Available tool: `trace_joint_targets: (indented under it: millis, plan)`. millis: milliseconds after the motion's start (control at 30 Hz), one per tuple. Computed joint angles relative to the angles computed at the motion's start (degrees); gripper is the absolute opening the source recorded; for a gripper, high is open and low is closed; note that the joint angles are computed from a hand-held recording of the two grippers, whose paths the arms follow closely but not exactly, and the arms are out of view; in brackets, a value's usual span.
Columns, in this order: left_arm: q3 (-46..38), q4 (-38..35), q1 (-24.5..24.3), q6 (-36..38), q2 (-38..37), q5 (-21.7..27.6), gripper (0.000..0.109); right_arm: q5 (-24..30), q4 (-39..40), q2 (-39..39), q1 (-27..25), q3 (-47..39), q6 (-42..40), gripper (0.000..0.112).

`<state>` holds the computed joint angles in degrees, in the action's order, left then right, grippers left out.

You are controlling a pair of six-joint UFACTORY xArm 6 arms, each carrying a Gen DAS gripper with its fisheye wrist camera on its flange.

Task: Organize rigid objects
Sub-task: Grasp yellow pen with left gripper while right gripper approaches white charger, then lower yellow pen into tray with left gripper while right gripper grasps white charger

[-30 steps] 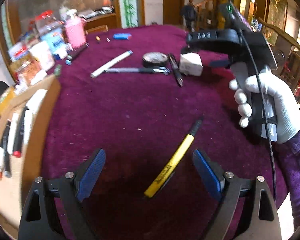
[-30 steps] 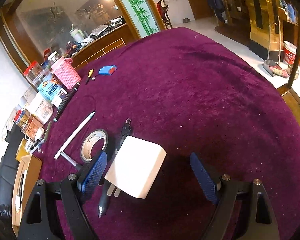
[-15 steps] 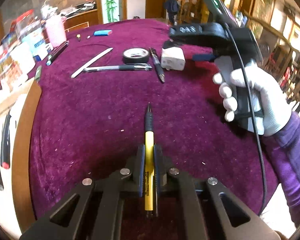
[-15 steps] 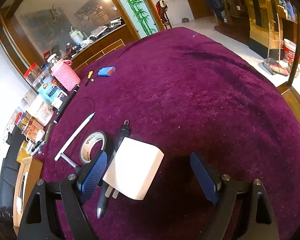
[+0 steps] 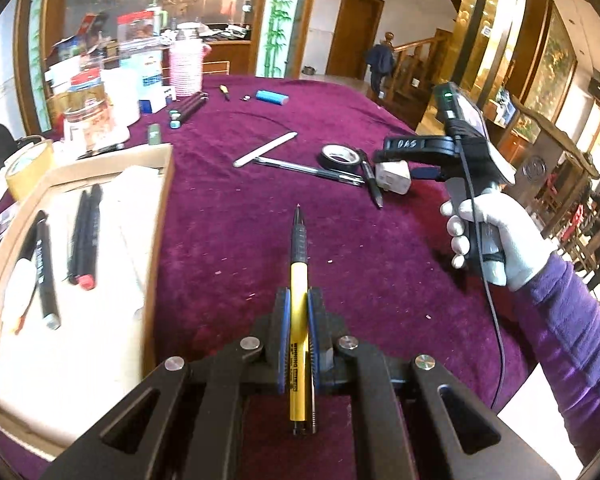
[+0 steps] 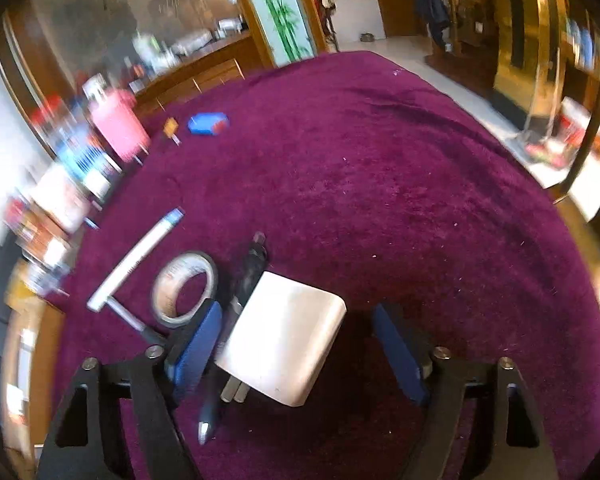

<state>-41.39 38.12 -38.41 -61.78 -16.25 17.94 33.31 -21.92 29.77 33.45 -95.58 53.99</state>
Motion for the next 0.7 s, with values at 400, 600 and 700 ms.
trace_joint_targets:
  millis: [400, 600, 700]
  plan:
    - [12.0, 1.4, 7.2, -4.6, -15.1, -0.8, 0.008, -3.6, 4.5, -5.6, 0.8, 6.8, -0.8, 0.056]
    - [18.2, -3.1, 12.5, -3.4, -21.8, 0.8, 0.008, -10.5, 5.0, -10.7, 2.2, 13.4, -0.3, 0.053]
    - [19.4, -4.3, 13.7, -3.0, -23.4, 2.3, 0.008, -12.5, 5.8, -11.3, 3.7, 13.8, -1.4, 0.054]
